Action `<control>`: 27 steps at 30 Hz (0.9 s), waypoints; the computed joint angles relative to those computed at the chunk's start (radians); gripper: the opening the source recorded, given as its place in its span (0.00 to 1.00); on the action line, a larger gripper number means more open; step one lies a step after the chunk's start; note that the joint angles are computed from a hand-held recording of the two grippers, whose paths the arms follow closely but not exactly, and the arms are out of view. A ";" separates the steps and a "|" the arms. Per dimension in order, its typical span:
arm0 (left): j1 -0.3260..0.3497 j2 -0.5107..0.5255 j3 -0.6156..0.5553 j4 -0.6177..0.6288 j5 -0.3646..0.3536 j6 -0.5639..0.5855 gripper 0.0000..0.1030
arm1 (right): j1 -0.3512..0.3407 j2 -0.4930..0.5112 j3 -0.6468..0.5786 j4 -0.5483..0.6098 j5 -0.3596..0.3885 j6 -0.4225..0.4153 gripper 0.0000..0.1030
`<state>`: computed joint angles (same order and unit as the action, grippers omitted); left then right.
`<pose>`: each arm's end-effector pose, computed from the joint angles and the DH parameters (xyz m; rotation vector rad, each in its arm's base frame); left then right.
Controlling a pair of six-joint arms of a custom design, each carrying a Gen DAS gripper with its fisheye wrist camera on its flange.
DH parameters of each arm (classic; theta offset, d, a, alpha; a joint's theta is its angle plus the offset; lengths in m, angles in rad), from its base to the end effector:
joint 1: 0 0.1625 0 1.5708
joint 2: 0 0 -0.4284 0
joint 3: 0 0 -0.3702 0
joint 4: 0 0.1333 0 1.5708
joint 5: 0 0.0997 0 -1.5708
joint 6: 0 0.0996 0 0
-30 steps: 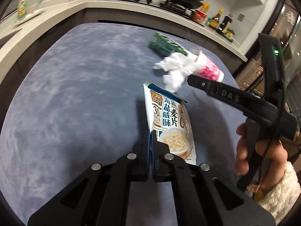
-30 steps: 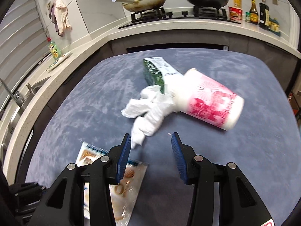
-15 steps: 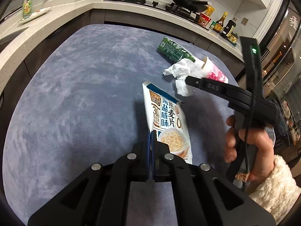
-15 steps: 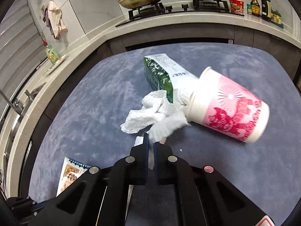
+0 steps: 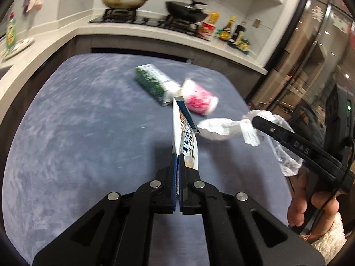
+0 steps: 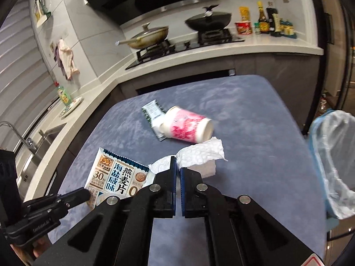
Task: Collect trash
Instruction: 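Carry the snack packet and tissue over the bin and release both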
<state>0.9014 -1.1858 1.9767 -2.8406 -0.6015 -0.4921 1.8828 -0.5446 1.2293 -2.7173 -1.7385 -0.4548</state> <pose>-0.1635 -0.5537 0.2923 -0.0918 2.3418 -1.1460 0.3524 -0.7124 0.1068 1.0216 -2.6843 0.6561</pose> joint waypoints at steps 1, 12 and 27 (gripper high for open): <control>-0.005 0.014 -0.013 -0.007 -0.009 0.018 0.01 | -0.004 -0.023 0.021 -0.022 -0.004 0.002 0.03; -0.015 0.252 -0.293 -0.050 -0.175 0.230 0.01 | -0.078 -0.158 0.066 -0.162 -0.078 0.018 0.03; 0.046 0.699 -0.971 0.159 -0.405 0.426 0.01 | -0.183 -0.096 -0.168 -0.155 -0.178 0.008 0.03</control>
<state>0.9479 -0.4868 1.0055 -2.6819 -1.0068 -0.0659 1.6997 -0.6411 1.0614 -2.8721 -1.9160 -0.4463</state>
